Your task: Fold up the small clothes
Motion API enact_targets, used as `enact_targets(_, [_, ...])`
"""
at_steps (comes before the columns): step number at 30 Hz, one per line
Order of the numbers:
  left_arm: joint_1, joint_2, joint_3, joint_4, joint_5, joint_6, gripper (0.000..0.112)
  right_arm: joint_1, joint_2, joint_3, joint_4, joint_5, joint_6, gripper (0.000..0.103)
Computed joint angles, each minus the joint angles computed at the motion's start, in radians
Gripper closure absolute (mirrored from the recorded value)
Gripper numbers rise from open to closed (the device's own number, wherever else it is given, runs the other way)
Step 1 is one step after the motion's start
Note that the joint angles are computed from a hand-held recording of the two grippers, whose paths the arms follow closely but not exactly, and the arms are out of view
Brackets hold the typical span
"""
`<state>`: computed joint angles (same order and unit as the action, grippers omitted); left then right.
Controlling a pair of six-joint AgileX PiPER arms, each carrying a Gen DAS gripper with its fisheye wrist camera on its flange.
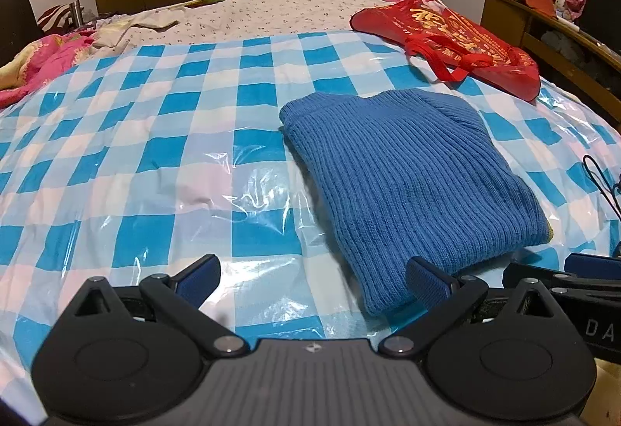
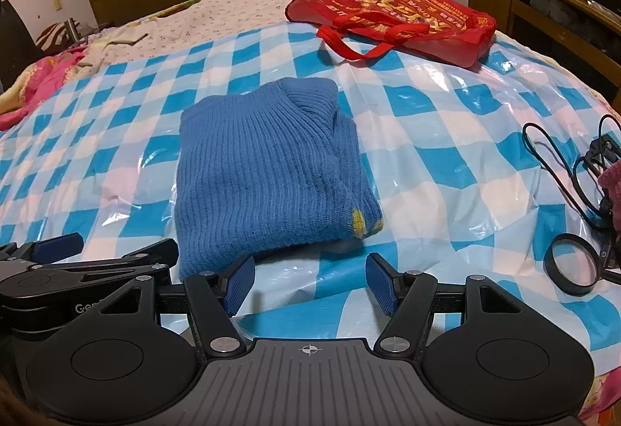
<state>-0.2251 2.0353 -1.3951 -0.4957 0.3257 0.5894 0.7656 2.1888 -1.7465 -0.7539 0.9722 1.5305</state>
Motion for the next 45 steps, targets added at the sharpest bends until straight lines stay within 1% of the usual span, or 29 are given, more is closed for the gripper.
enact_targets(14, [-0.014, -0.011, 0.027, 0.029, -0.041, -0.014, 0.009, -0.001, -0.017, 0.047, -0.015, -0.028, 0.044, 0.039])
enact_targets(19, [-0.014, -0.011, 0.026, 0.029, -0.041, -0.010, 0.009, -0.001, -0.017, 0.049, -0.016, -0.029, 0.046, 0.039])
enact_targets(28, [-0.010, -0.011, 0.027, -0.024, -0.037, 0.046, 0.009, 0.000, -0.019, 0.054, -0.020, -0.032, 0.054, 0.039])
enact_targets(39, [-0.011, -0.014, 0.026, -0.027, -0.034, 0.043, 0.009, 0.001, -0.022, 0.057, -0.023, -0.030, 0.056, 0.038])
enact_targets(45, [-0.016, -0.020, 0.035, -0.026, -0.047, 0.042, 0.009, 0.002, -0.029, 0.062, -0.026, -0.028, 0.060, 0.038])
